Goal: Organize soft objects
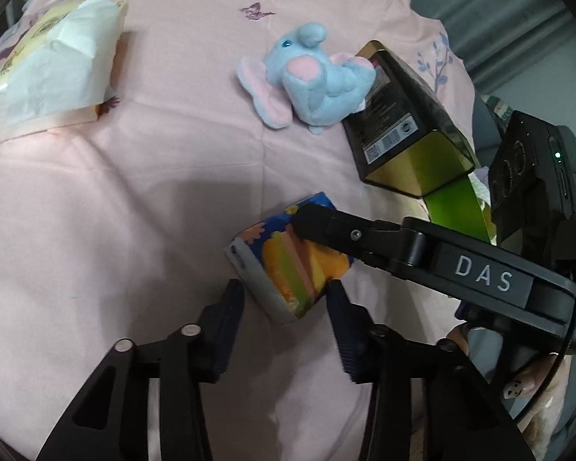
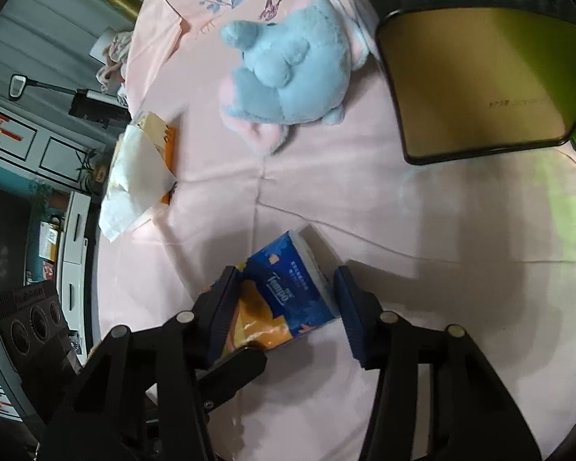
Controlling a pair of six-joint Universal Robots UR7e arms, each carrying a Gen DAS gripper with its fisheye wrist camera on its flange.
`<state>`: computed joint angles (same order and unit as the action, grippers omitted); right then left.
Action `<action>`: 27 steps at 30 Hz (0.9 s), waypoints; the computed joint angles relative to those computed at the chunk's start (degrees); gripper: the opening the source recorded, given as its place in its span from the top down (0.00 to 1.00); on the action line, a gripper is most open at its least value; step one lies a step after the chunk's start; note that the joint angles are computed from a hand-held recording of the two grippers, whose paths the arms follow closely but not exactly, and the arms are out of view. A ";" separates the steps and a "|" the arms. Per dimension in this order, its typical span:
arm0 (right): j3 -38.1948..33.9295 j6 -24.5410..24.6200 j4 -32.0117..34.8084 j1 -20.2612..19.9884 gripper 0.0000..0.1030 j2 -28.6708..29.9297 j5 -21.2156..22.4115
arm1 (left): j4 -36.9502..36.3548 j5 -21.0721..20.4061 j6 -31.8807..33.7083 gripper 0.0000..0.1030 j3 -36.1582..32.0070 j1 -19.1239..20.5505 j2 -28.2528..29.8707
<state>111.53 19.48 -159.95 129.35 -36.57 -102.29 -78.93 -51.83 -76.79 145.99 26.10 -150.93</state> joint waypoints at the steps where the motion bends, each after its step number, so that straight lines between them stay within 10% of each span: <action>1: 0.27 0.04 -0.62 0.06 0.56 -0.12 -0.02 | 1.67 0.41 -1.38 0.59 -0.31 -1.16 -0.09; 14: 4.34 -1.75 -10.56 3.86 0.63 -5.44 -3.33 | 14.86 4.25 -11.93 0.59 -4.78 -17.26 0.76; 27: 8.95 -0.61 -20.41 5.04 0.63 -17.20 -15.12 | -36.73 7.19 26.91 0.59 -3.83 -7.57 27.75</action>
